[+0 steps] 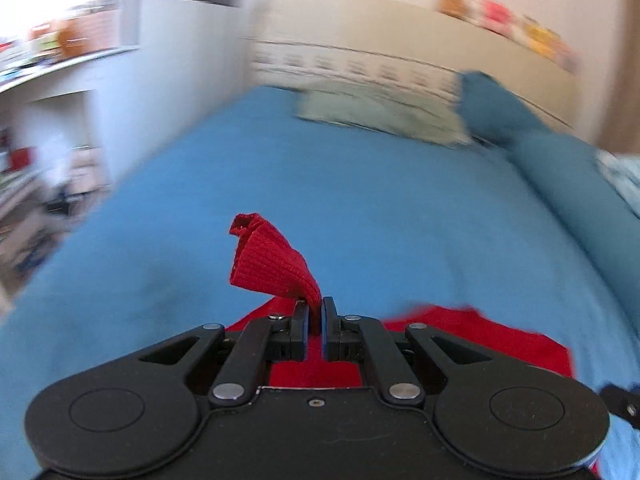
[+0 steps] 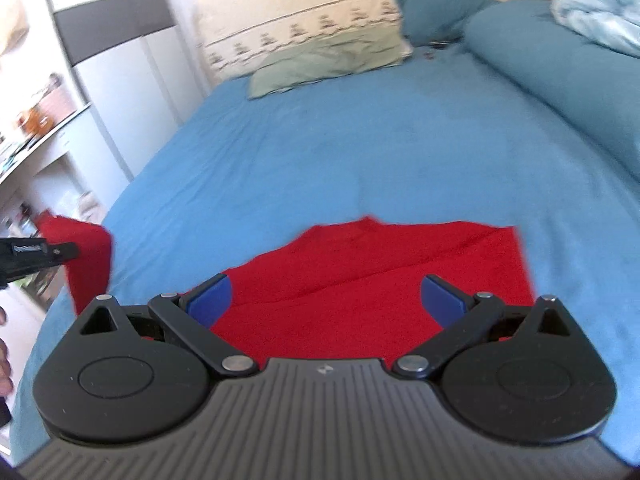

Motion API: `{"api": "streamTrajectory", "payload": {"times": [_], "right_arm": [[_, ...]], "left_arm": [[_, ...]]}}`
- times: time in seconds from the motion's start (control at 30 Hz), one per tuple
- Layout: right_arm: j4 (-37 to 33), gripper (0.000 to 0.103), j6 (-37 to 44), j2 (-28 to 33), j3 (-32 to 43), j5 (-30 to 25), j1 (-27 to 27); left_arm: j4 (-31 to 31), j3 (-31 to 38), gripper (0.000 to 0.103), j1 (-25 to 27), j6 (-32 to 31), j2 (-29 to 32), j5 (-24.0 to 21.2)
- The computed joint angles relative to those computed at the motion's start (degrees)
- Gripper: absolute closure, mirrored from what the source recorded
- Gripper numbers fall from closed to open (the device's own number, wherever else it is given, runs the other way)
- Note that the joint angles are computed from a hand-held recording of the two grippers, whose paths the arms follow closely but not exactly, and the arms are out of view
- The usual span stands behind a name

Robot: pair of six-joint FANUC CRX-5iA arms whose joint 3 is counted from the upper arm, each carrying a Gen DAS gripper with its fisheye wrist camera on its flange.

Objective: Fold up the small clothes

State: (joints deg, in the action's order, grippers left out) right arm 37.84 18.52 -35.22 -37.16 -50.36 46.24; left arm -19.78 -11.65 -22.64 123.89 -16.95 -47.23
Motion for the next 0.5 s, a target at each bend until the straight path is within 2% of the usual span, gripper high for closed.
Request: {"api": "streamTrajectory", "payload": {"times": [0.1, 0.17, 0.3, 0.43, 0.5], "right_arm": [[-2.95, 0.0, 4.01, -2.17, -1.01, -0.02, -5.33], [-5.45, 0.0, 7.63, -3.14, -1.76, 0.07, -8.99], [-12.33, 0.0, 15.96, -3.06, -2.58, 0.4, -15.22], [-20.69, 0.0, 24.76, -1.54, -2.17, 1.84, -21.09], [-21.87, 0.0, 26.27, -0.44, -2.0, 2.38, -21.92]], "left_arm": [[1.28, 2.35, 0.098, -6.46, -0.29, 6.94, 2.64], [4.61, 3.31, 0.098, -8.33, -3.39, 11.88, 3.4], [7.6, 5.68, 0.098, -11.81, -4.33, 21.3, 3.28], [6.84, 7.16, 0.097, -12.95, -3.19, 24.86, 1.88], [8.21, 6.74, 0.094, -12.22, -4.61, 24.66, 2.36]]}}
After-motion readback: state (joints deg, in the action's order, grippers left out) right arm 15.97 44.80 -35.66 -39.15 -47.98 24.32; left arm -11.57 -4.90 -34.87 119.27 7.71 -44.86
